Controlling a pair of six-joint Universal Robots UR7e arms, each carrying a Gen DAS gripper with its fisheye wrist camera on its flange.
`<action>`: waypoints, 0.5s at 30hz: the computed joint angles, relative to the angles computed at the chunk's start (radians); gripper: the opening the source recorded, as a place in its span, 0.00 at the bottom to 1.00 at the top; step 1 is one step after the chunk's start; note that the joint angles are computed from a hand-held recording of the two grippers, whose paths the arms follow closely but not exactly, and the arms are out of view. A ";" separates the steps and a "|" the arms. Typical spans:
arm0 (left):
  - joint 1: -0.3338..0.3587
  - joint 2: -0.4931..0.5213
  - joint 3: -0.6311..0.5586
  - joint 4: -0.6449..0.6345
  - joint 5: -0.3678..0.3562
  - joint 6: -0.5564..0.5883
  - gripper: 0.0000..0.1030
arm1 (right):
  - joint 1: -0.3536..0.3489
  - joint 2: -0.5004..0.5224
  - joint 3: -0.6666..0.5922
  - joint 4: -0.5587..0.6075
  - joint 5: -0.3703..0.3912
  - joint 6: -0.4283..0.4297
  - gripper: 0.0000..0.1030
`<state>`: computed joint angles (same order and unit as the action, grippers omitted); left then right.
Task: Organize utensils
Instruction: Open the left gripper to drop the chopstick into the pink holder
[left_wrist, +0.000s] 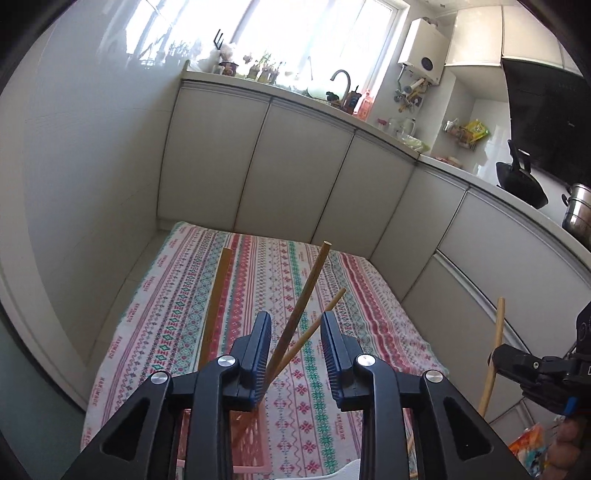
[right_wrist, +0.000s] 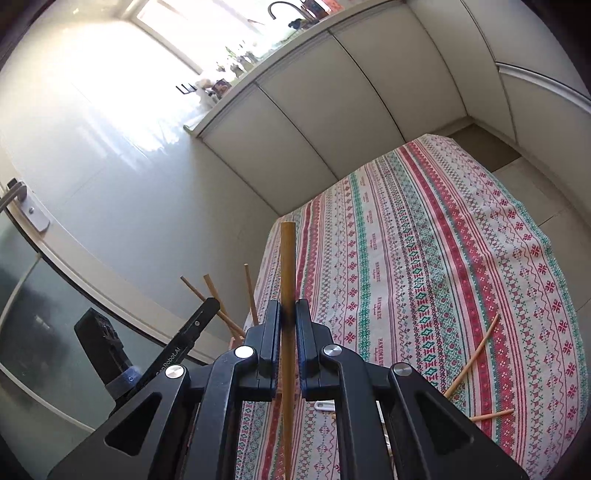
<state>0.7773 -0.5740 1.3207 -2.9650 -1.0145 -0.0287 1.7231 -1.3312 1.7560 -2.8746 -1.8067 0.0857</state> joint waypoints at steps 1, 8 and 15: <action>-0.001 -0.003 0.001 0.006 0.004 -0.002 0.32 | 0.001 0.000 0.000 0.000 -0.002 -0.002 0.08; -0.032 -0.046 0.046 0.051 0.107 -0.020 0.56 | 0.008 0.001 -0.001 -0.017 -0.009 -0.006 0.08; -0.085 -0.123 0.130 0.253 0.396 -0.234 0.76 | 0.067 0.053 -0.032 -0.043 -0.103 -0.048 0.08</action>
